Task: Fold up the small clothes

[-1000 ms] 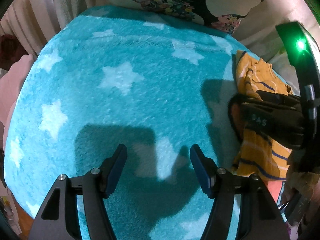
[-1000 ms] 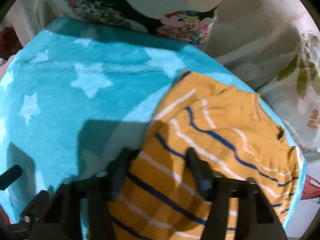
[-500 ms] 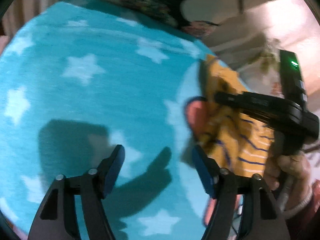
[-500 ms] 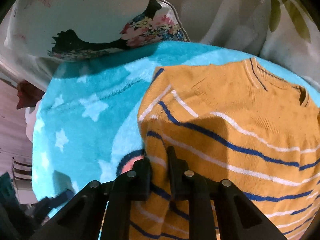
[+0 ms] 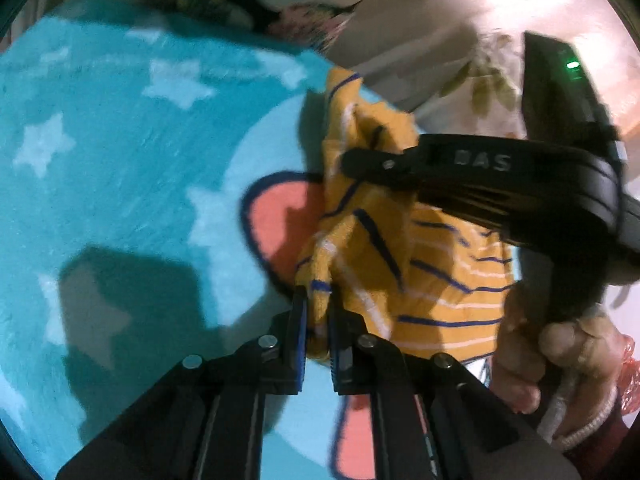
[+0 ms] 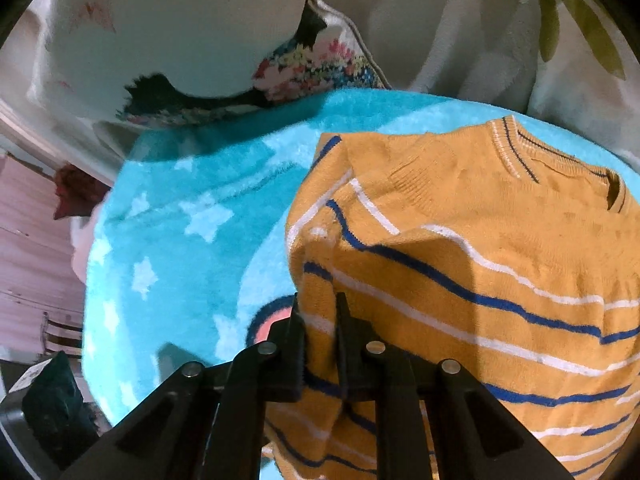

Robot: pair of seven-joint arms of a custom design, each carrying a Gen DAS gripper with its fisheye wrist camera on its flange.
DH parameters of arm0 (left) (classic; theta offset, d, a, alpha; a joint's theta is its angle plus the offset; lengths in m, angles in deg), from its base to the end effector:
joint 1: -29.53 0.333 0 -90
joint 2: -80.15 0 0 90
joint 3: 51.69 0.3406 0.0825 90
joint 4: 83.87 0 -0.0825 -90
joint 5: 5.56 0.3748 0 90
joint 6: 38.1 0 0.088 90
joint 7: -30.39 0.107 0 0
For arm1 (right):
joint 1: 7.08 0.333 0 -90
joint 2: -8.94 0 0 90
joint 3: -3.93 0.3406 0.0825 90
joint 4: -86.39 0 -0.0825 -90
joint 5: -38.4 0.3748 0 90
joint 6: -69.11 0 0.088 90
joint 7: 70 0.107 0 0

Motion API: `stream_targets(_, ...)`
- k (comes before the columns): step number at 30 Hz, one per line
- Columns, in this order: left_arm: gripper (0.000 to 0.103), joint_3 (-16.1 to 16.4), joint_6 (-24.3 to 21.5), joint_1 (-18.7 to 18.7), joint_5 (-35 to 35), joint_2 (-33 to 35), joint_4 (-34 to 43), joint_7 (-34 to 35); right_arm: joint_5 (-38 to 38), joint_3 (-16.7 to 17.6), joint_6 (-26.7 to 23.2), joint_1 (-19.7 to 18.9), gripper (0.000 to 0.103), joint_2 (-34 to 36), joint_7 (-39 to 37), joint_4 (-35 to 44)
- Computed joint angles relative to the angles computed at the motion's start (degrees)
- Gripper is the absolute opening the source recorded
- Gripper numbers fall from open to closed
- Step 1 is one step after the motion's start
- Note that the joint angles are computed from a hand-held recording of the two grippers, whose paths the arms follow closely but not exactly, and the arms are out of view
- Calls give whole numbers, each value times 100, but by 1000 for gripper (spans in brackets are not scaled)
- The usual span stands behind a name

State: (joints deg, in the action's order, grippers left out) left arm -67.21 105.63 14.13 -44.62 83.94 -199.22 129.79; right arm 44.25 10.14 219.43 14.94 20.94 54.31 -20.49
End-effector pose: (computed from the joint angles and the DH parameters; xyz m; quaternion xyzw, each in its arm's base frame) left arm 0.5152 -0.2992 0.4961 0.5881 -0.7397 0.3110 0.1016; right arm 0.5764 0.3009 0.4954 -0.6126 0.7411 -0.0188 0.2742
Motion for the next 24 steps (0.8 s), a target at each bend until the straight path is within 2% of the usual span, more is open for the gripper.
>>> stream_targets(4, 8, -88, 68, -156, -114, -226, 14, -270, 1080, 209, 607, -297, 12, -417, -805, -583)
stream_targets(7, 8, -189, 168, -372, 6, -243, 188, -621, 2247, 267, 1008, -453, 12, -915, -1736, -1149)
stream_targets(12, 9, -465, 234, -831, 396, 155, 845, -1060, 3552, -172, 1406, -334, 11, -1990, -2820, -2229)
stream_targets(15, 12, -632, 154, -953, 151, 432, 1233, -1091, 3765, -584, 1552, -293, 11, -2761, -3010, -3045)
stream_targets(18, 27, -730, 220, -1052, -28, 449, 1277, -1161, 3999, -1038, 1679, -235, 11, -3442, -3088, -3857)
stream_targets(23, 28, -607, 326, -1262, 943, 370, 1024, -2088, 3709, -1409, 1782, -529, 11, -4166, -2727, -4920)
stream_targets(24, 28, -595, 338, -1293, 1098, 399, 985, -2280, 3684, -1586, 1773, -512, 11, -4233, -2758, -5031)
